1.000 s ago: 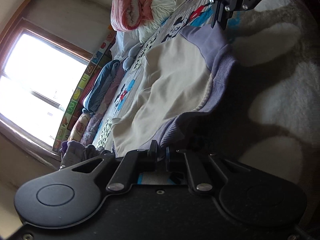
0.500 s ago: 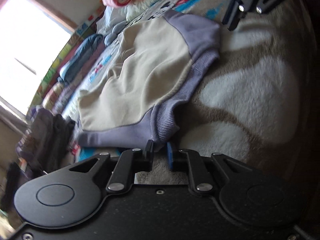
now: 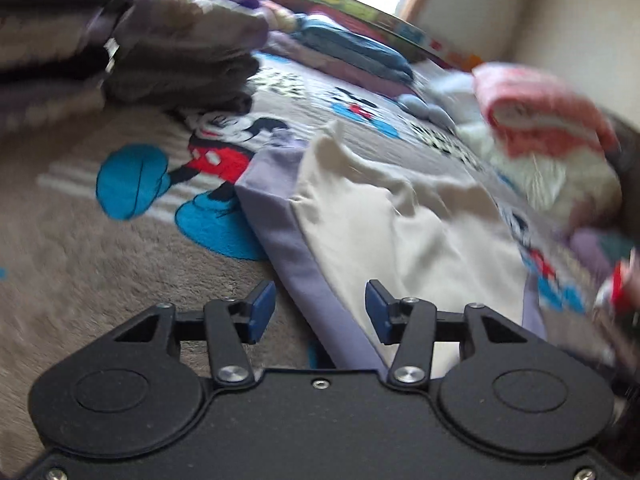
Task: Fold clothes
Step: 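Open both tools and release the flattened sweatshirt, then grasp the lavender sleeve cuff with the left tool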
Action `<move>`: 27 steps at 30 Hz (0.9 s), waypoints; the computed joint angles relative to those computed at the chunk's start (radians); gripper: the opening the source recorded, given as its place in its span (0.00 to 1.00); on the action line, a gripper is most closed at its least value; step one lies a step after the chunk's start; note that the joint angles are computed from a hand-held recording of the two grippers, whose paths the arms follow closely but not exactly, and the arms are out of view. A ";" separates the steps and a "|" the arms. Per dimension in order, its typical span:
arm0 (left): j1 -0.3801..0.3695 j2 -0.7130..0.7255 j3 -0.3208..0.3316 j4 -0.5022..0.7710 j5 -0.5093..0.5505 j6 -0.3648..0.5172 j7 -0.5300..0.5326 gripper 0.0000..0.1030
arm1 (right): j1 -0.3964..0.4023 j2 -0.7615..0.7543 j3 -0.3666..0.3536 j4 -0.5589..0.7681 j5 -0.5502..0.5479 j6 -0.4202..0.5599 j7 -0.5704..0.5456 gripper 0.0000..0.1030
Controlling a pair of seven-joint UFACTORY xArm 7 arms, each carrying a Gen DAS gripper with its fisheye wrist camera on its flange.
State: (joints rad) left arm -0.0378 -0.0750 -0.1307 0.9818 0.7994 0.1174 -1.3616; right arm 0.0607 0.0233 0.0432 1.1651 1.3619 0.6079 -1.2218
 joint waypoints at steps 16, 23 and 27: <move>-0.181 0.238 0.317 0.188 0.177 -0.192 -0.324 0.19 | -0.023 0.158 0.050 0.076 0.133 0.085 -0.128 0.40; -0.264 0.257 0.250 0.335 0.375 0.090 -0.049 0.05 | -0.046 0.174 0.057 0.083 0.155 0.125 -0.121 0.40; -0.284 0.325 0.161 0.433 0.355 0.255 0.250 0.05 | -0.051 0.175 0.058 0.081 0.167 0.138 -0.122 0.40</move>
State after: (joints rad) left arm -0.3221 0.2495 0.0303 1.4145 1.1540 0.3719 -1.1121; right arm 0.0093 0.1979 0.1012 1.2463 1.5290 0.7455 -1.3435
